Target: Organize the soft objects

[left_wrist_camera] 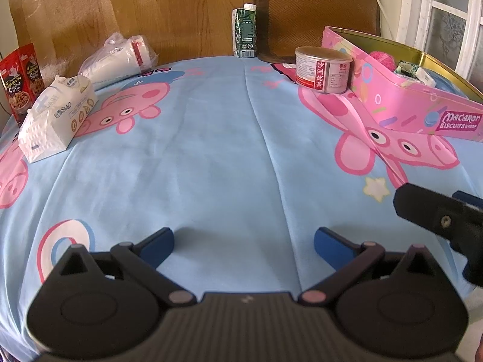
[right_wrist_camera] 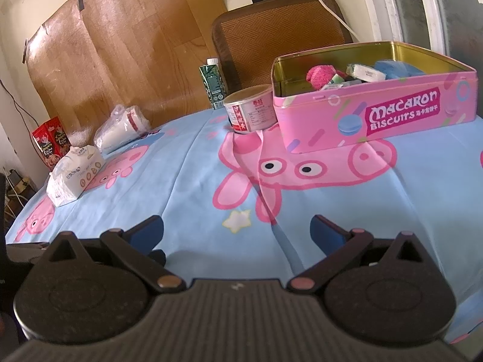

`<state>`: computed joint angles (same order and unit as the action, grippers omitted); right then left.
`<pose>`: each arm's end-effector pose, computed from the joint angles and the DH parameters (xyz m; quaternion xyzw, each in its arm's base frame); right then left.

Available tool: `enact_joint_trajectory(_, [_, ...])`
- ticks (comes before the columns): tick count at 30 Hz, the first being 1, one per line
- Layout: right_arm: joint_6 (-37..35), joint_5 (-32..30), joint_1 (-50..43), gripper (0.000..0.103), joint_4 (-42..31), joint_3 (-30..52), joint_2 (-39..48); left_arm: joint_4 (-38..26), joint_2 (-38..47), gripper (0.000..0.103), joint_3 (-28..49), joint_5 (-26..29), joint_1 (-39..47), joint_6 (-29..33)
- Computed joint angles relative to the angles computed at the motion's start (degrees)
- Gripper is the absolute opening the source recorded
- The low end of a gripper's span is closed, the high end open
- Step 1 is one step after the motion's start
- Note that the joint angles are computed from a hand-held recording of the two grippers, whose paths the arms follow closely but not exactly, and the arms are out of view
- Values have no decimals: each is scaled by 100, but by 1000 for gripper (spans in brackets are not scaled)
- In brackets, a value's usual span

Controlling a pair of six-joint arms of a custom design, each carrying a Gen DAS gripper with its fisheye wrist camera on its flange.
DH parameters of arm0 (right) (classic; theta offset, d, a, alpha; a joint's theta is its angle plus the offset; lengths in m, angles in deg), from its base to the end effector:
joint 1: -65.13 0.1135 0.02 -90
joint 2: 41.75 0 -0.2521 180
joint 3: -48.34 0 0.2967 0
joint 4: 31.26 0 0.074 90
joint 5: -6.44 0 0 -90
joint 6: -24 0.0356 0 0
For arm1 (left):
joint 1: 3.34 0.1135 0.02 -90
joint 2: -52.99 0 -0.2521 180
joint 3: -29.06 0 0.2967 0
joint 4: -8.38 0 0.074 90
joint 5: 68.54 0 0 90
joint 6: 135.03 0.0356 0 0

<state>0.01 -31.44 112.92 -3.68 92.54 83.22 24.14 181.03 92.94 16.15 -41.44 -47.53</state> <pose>0.2019 0.1807 -0.0495 0.2719 0.8197 0.0100 0.5041 0.2990 -0.2302 -0.0368 0.2698 0.8941 -0.0825 0.3477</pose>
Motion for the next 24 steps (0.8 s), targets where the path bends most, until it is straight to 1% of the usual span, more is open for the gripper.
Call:
enact_joint_trajectory(5, [-33, -19, -17, 103, 46, -19, 4, 4, 6, 103, 0, -9, -9, 2])
enact_joint_trajectory(14, [143, 81, 38, 103, -134, 33, -8, 49, 6, 103, -31, -18, -45, 58])
enact_joint_trajectory(24, [189, 123, 39, 103, -136, 15, -14, 89, -21, 103, -76, -22, -55, 116])
